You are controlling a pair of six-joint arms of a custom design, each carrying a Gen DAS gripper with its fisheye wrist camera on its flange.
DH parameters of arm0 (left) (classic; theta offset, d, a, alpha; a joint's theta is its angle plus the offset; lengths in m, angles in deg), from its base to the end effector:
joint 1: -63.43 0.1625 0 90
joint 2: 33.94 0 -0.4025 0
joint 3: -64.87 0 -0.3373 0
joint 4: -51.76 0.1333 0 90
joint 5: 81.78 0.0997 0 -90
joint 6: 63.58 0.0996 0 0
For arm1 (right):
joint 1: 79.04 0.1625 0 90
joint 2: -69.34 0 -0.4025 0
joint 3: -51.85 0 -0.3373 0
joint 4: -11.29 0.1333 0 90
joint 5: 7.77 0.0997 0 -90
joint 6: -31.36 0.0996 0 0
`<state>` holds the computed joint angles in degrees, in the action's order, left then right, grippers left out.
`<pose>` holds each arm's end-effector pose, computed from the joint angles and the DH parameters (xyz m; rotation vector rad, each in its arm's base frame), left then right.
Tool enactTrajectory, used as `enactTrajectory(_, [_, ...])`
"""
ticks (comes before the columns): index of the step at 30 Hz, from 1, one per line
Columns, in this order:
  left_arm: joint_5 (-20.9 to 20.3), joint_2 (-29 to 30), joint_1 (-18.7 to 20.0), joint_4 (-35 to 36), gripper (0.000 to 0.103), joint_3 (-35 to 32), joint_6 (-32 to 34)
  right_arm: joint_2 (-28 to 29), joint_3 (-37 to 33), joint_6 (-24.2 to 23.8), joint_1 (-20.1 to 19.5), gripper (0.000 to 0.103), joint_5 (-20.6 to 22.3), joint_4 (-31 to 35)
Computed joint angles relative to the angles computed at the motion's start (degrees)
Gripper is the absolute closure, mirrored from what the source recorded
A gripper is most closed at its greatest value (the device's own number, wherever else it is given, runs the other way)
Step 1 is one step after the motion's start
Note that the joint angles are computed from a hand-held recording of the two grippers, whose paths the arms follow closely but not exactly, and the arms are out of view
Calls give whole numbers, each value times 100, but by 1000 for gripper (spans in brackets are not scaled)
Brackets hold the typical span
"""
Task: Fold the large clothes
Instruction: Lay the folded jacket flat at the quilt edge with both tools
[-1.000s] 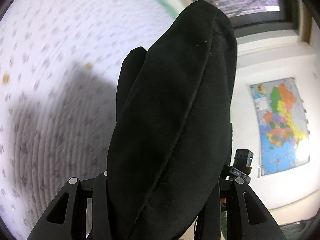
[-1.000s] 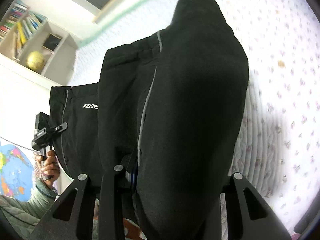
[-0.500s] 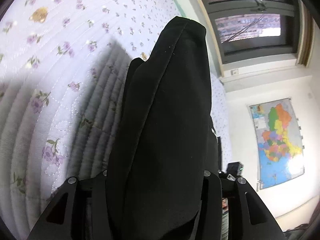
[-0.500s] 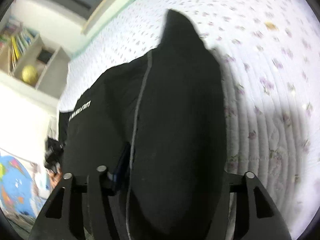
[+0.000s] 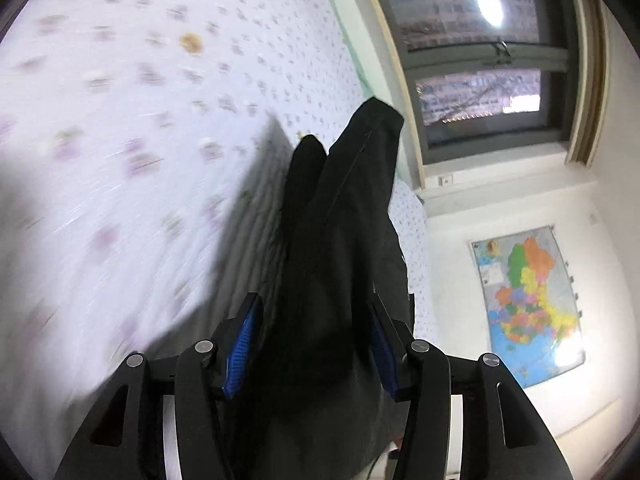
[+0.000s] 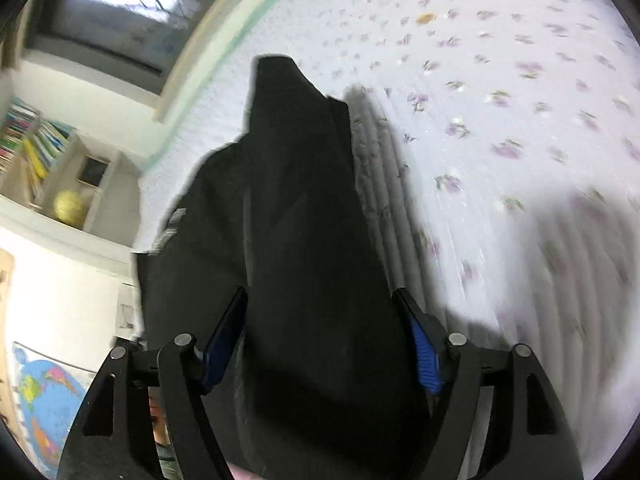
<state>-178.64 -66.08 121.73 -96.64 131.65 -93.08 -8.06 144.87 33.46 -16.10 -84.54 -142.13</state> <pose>-0.2905 -0.7014 0.1346 -0.0890 -2.7974 0.4214 -0.1119 -0.5621 0.4732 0.5706 2.7702 -1.2929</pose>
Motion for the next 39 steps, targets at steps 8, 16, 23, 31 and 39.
enactTrajectory(8, [1415, -644, -1152, -280, 39, 509, 769, -347, 445, -527, 1140, 24, -1896, -848])
enactTrajectory(16, [3198, 880, -1894, 1722, 36, -1617, 1526, 757, -62, -2352, 2581, 25, -5539, -3798])
enactTrajectory(23, [3062, 1918, -1673, 2929, 36, -3056, 1232, 1140, -820, -2068, 2491, 25, -4362, -1616])
enactTrajectory(31, [3160, 2665, -1524, 3955, 36, -4392, 1270, 2367, -1582, -2385, 2146, 23, -4949, -939])
enactTrajectory(39, [3715, 2367, -1660, 2922, 35, -3304, 1588, 2433, -1055, -2664, 2025, 18, -5003, -2321])
